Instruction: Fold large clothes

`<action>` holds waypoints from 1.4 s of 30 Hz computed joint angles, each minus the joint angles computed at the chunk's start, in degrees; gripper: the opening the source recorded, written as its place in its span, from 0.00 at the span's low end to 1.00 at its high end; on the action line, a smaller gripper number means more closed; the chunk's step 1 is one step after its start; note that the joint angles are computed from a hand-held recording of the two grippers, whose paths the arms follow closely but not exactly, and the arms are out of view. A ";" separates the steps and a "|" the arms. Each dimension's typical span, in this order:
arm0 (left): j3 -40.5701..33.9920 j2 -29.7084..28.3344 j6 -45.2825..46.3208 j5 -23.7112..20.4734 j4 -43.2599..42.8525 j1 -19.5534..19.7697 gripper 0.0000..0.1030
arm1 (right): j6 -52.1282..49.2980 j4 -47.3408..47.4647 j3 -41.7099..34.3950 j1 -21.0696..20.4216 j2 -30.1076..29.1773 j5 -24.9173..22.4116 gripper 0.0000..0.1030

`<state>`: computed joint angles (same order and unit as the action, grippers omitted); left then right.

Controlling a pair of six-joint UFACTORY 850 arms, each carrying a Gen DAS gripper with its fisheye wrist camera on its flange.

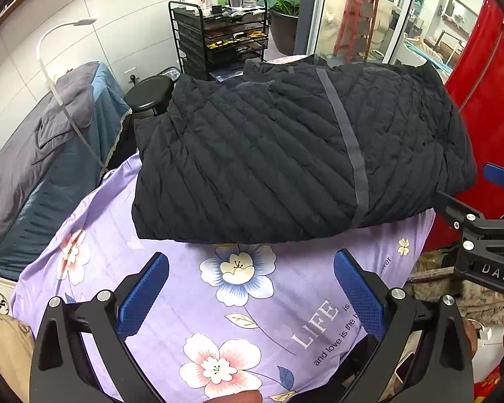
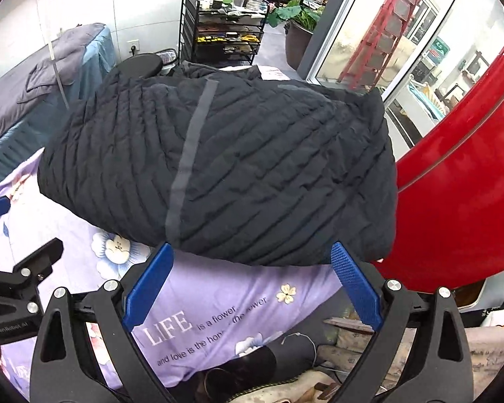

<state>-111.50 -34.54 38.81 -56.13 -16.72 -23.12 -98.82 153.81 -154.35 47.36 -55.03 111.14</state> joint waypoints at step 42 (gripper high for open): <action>-0.51 -0.39 -1.86 1.46 3.58 -0.52 0.94 | -1.94 1.22 3.54 -0.93 1.35 -2.72 0.91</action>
<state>-112.00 -34.93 36.96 -54.67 -13.13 -23.64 -100.76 155.03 -150.81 46.44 -53.68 108.42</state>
